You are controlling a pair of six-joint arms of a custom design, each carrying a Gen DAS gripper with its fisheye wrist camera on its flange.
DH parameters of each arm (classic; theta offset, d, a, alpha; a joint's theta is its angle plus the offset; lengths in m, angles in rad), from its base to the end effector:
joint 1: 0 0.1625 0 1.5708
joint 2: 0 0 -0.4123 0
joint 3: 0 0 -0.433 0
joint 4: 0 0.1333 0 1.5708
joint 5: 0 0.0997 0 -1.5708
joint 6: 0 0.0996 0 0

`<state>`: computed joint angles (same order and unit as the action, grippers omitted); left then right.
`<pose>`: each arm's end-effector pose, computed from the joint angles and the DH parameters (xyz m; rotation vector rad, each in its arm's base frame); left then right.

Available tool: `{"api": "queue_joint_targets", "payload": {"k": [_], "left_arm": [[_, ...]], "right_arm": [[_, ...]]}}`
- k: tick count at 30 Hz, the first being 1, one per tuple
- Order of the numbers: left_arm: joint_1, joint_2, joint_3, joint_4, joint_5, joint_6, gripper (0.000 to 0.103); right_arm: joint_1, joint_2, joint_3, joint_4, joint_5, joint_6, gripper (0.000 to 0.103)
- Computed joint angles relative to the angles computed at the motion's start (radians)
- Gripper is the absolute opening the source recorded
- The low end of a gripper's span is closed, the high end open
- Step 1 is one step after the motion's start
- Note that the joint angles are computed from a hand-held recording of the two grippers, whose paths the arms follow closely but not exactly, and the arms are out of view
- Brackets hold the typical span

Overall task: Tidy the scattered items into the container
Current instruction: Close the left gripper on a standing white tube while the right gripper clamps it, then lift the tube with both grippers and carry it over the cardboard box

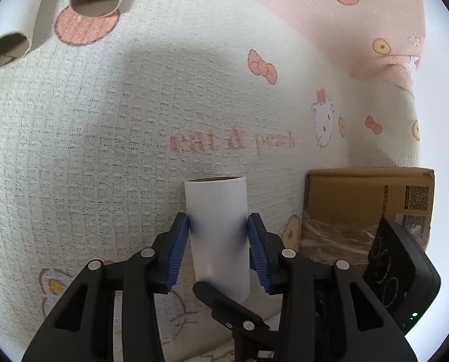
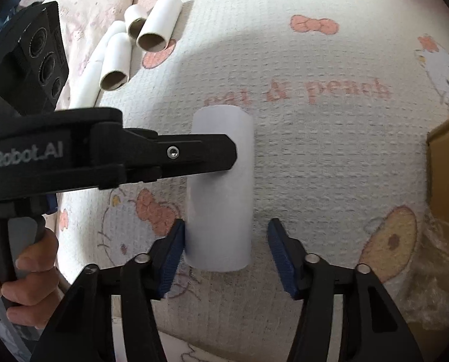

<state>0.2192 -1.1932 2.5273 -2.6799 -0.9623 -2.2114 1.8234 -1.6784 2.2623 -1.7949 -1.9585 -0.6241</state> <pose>-0.2832 -0.2580 0.0229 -1.1153 2.6794 -0.9591 0.1870 -0.3419 0.2123 1.2642 -2.4641 -0.5950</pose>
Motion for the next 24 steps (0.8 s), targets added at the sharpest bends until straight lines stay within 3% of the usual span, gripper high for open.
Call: {"api": "queue_joint_targets", "payload": {"k": [2, 11, 20, 24], "left_arm": [[-0.006, 0.003, 0.006, -0.018, 0.008, -0.022, 0.044], [-0.039, -0.056, -0.045, 0.129, 0.065, -0.031, 0.044], [-0.073, -0.130, -0.202, 0.385, 0.202, 0.104, 0.044], [-0.071, -0.124, -0.281, 0.436, 0.258, 0.193, 0.044]], "right_arm": [[0.000, 0.004, -0.001, 0.001, 0.006, -0.001, 0.041], [0.020, -0.069, -0.023, 0.009, 0.085, 0.013, 0.041], [0.111, -0.158, -0.100, -0.042, 0.184, 0.014, 0.041], [0.151, -0.187, -0.123, -0.104, 0.217, 0.010, 0.041]]}}
